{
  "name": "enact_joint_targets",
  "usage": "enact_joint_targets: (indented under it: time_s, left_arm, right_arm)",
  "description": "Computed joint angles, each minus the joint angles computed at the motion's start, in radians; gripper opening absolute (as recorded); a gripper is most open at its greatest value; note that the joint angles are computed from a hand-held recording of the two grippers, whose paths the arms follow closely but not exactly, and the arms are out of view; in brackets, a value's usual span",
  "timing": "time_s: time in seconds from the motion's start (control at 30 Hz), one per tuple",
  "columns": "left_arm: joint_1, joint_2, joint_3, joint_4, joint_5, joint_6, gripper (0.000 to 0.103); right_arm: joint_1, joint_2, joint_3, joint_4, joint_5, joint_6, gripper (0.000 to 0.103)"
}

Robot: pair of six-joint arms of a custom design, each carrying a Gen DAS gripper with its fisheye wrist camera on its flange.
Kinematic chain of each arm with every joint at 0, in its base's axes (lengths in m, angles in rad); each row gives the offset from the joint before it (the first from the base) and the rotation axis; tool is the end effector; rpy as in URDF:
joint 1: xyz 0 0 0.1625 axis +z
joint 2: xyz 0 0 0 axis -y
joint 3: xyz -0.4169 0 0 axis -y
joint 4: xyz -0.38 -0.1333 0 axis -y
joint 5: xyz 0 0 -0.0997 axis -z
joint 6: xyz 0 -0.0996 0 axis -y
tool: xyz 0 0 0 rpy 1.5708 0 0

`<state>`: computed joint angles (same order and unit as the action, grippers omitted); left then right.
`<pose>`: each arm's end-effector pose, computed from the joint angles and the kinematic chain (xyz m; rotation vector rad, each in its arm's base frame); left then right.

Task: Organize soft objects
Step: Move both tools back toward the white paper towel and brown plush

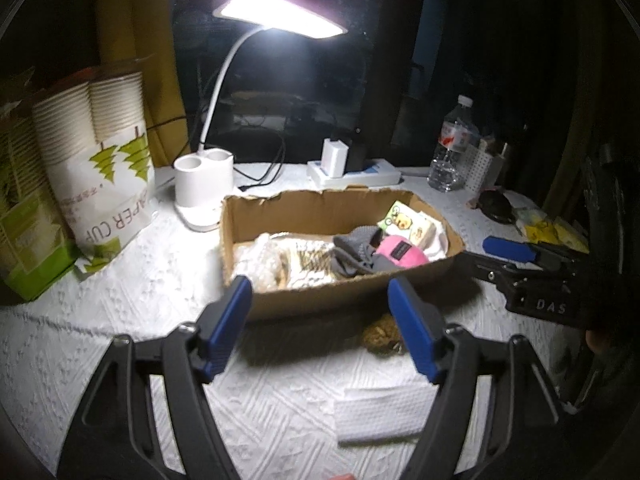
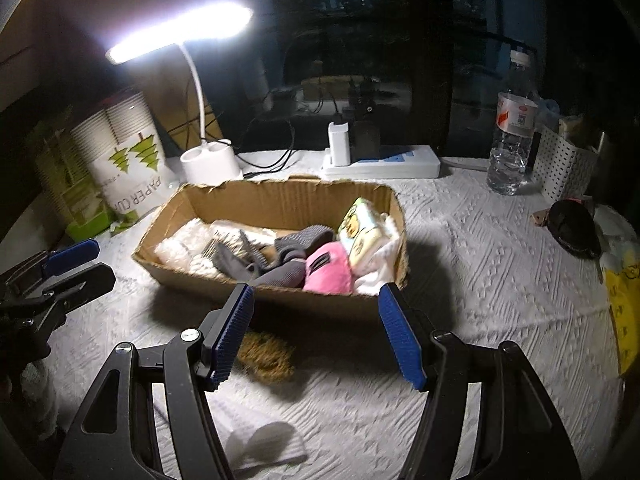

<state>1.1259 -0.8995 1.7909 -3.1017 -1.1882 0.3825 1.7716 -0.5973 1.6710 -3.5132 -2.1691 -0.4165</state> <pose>-0.1186 -0.6449 0.1787 0.9086 2.4919 -0.8920 0.2059 -0.6246 0.0859 0.3836 -2.2820 0.9804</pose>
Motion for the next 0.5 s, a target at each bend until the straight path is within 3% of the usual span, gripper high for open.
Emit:
enact_joint_targets:
  time_s: [0.5]
  left_arm:
    - [0.023, -0.056, 0.107, -0.039, 0.003, -0.018, 0.072]
  right_arm:
    - [0.029, 0.029, 0.055, -0.010, -0.011, 0.026, 0.068]
